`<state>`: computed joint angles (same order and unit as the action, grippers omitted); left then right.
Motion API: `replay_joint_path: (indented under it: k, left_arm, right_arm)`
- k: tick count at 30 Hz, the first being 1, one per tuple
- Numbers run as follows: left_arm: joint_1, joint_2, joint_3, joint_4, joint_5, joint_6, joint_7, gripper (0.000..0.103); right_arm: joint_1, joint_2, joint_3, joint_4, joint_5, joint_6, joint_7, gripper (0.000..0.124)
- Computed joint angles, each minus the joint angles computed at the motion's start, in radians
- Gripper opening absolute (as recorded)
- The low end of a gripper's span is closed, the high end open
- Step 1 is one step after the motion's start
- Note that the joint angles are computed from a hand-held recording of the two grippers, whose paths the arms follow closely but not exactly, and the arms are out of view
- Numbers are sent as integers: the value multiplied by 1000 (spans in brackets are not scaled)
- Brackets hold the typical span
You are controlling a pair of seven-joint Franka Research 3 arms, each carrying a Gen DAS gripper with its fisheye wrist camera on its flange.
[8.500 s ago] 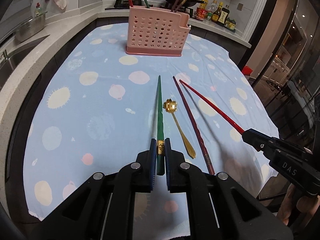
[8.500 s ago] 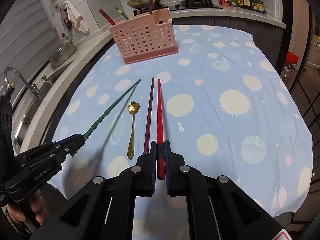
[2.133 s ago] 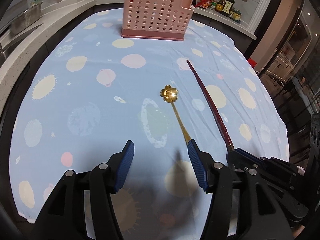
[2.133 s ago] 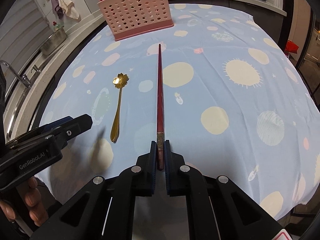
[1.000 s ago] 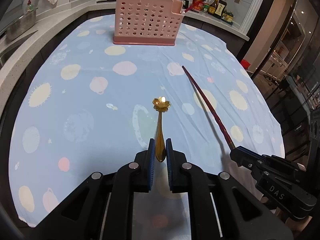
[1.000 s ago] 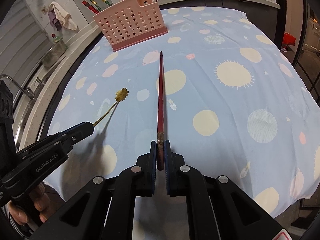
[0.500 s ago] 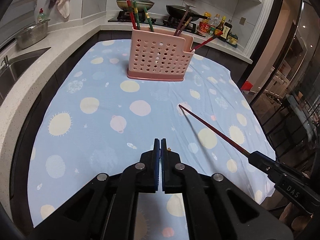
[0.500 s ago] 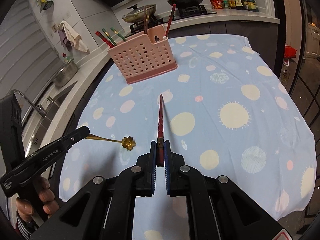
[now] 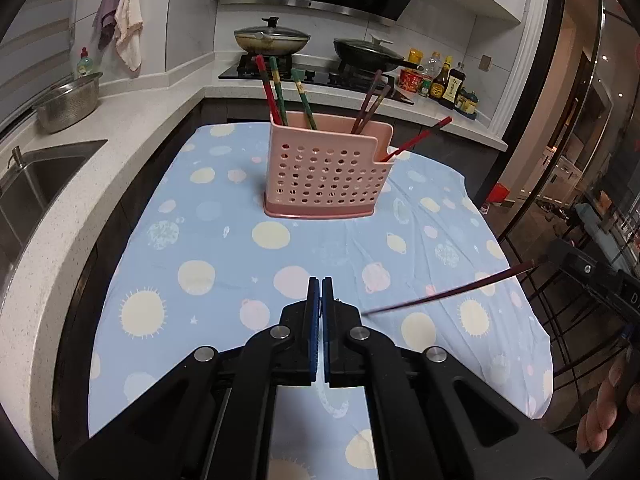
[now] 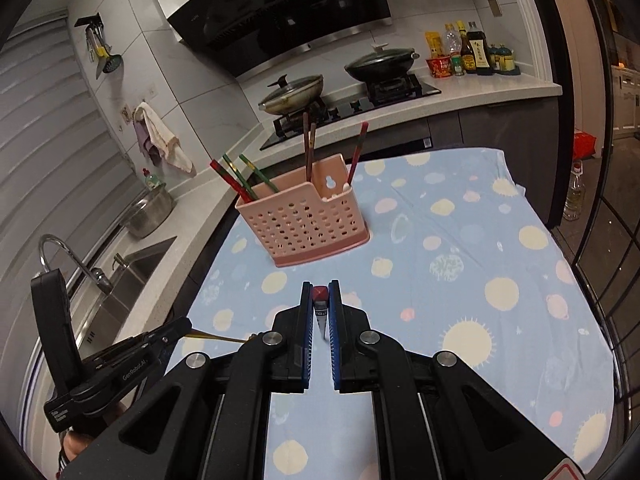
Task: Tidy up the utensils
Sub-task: 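Carry the gold spoon with the left tool while the right tool carries the chopstick over the holder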
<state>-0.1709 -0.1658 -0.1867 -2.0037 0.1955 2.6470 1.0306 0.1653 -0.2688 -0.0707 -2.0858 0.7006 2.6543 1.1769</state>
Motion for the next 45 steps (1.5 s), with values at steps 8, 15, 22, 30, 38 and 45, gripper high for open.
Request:
replay_joint_path:
  k: [8,15,22,30,38,45]
  left_arm:
    - [16,79,7,146,29,-15,41,1]
    - [35,200,17,360,73,-35,69,1]
    - [22,403,34,682,149,-110,86,1]
    - [-3,610,59,966,133,-238,138,1]
    - [-10,725,75,1116,98,-293,153,1]
    - [-7,714,75,1112,81,-261,175,1]
  right_arm:
    - [9,109,-4,168,71,33,-59,7]
    - [-13,258,30,402,130,97,-92,7]
    - [-52,467,90,702,86,147,-13,7]
    - [-59,684,120,970,-118,114,167,7]
    - [-62,823,133,1128,-249,22,265,7]
    - [-74,819,159,1093,-256,29,255,7]
